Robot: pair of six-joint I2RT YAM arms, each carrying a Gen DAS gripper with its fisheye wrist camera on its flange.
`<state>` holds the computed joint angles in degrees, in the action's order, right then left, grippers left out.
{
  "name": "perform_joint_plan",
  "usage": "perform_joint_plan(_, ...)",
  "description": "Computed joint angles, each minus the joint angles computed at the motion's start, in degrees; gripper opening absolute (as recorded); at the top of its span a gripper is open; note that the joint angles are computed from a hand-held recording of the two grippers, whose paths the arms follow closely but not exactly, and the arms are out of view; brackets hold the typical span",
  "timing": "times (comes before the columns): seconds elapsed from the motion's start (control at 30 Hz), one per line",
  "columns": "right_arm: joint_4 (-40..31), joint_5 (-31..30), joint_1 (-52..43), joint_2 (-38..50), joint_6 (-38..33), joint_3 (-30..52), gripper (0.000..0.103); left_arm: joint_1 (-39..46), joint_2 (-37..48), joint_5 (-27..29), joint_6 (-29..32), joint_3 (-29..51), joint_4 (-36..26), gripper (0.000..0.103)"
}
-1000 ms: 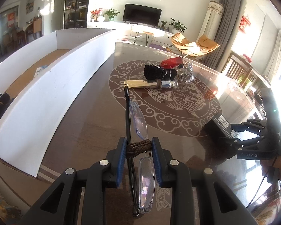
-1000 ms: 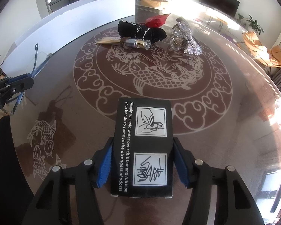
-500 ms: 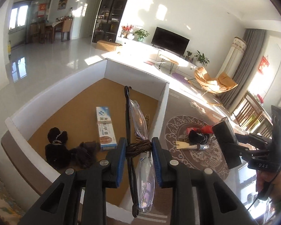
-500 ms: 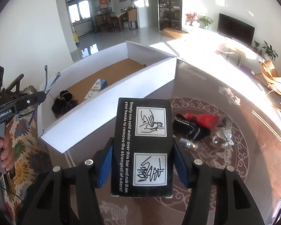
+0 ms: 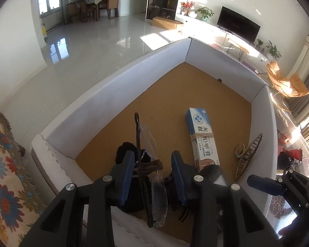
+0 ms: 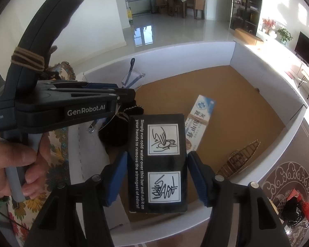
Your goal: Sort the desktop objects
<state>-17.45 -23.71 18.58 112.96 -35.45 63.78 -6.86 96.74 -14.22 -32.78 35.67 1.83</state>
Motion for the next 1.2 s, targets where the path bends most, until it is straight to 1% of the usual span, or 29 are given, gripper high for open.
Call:
perform_joint_plan(0.03, 0.9, -0.9, -0.7, -0.6, 0.1, -1.0, 0.065, -0.9, -1.0, -1.3, -0.6, -1.4, 1.3, 0.052)
perform_joint_plan(0.07, 1.5, -2.4, -2.0, -1.5, -0.1, -2.1, 0.07, -2.2, -2.3, -3.1, -1.3, -2.6, 2.2, 0.058)
perform_joint_plan(0.1, 2.0, -3.7, -3.4, -2.5, -0.2, -3.1, 0.074, -3.9, -3.5, -5.5, -2.1, -3.3, 2.4, 0.07)
perform_joint_plan(0.13, 2.8, -4.8, -5.1, -3.8, -0.6, -4.3, 0.079, -5.8, -5.2, -8.3, -2.9, -4.1, 2.4, 0.074)
perform_joint_plan(0.17, 3.4, -6.2, -7.3, -5.1, -1.5, -5.4, 0.082, -8.0, -6.9, -10.9, -3.7, -4.9, 2.2, 0.076)
perform_joint_plan(0.2, 4.1, -7.5, -9.6, -6.4, -2.7, -6.8, 0.083, -9.7, -8.1, -12.7, -4.1, -5.2, 2.1, 0.076)
perform_joint_plan(0.23, 4.1, -8.8, -12.2, -7.5, -4.2, -7.4, 0.086, -11.7, -9.2, -14.2, -4.9, -5.3, 1.3, 0.076)
perform_joint_plan(0.27, 4.1, -9.8, -14.8, -7.7, -5.5, -7.2, 0.089, -13.5, -10.5, -15.4, -5.6, -4.9, -0.1, 0.076)
perform_joint_plan(0.3, 4.8, -10.8, -17.5, -8.5, -7.0, -8.3, 0.09, -15.7, -11.2, -17.0, -6.5, -4.5, -1.2, 0.076)
perform_joint_plan(0.43, 5.0, -13.5, -28.5, -6.9, -11.8, -8.0, 0.094, -25.3, -12.3, -23.6, -10.4, -1.5, -5.9, 0.077)
perform_joint_plan(0.53, 2.7, -13.7, -36.4, -2.0, -15.1, -4.6, 0.095, -31.2, -11.8, -26.2, -12.9, 1.2, -8.5, 0.077)
perform_joint_plan(0.6, 2.7, -12.8, -40.9, 1.3, -16.7, -2.7, 0.095, -35.4, -11.0, -28.1, -15.2, 3.7, -10.8, 0.077)
perform_joint_plan(0.7, 3.2, -12.2, -48.4, 6.8, -20.5, 0.8, 0.095, -42.3, -7.8, -31.5, -18.0, 7.9, -13.4, 0.077)
perform_joint_plan(0.73, 2.7, -11.9, -50.9, 8.5, -21.8, 2.3, 0.095, -44.3, -6.2, -32.0, -18.4, 9.4, -13.7, 0.08)
perform_joint_plan(0.77, 2.8, -11.5, -52.8, 10.1, -22.4, 3.5, 0.095, -46.5, -4.4, -32.4, -18.9, 11.1, -14.2, 0.084)
perform_joint_plan(0.8, 3.0, -11.3, -54.7, 11.5, -22.9, 4.4, 0.095, -48.5, -2.4, -32.6, -19.2, 12.8, -14.4, 0.094)
perform_joint_plan(0.83, 3.3, -10.9, -56.4, 12.8, -23.1, 5.2, 0.095, -50.2, -0.2, -32.8, -19.4, 14.0, -13.4, 0.098)
perform_joint_plan(0.9, 2.8, -11.1, -60.3, 15.2, -24.8, 6.9, 0.095, -52.8, 4.7, -31.5, -19.2, 15.9, -9.8, 0.098)
perform_joint_plan(1.0, 2.1, -10.4, -63.7, 17.2, -27.5, 8.1, 0.095, -53.6, 13.8, -26.2, -19.0, 19.7, -5.5, 0.098)
perform_joint_plan(1.1, 3.1, -10.4, -65.4, 17.9, -28.4, 7.9, 0.095, -53.7, 22.6, -21.3, -19.3, 24.2, -3.4, 0.098)
perform_joint_plan(1.2, 3.1, -10.6, -66.2, 18.5, -28.8, 8.3, 0.095, -53.5, 29.0, -18.3, -18.9, 28.0, -2.9, 0.098)
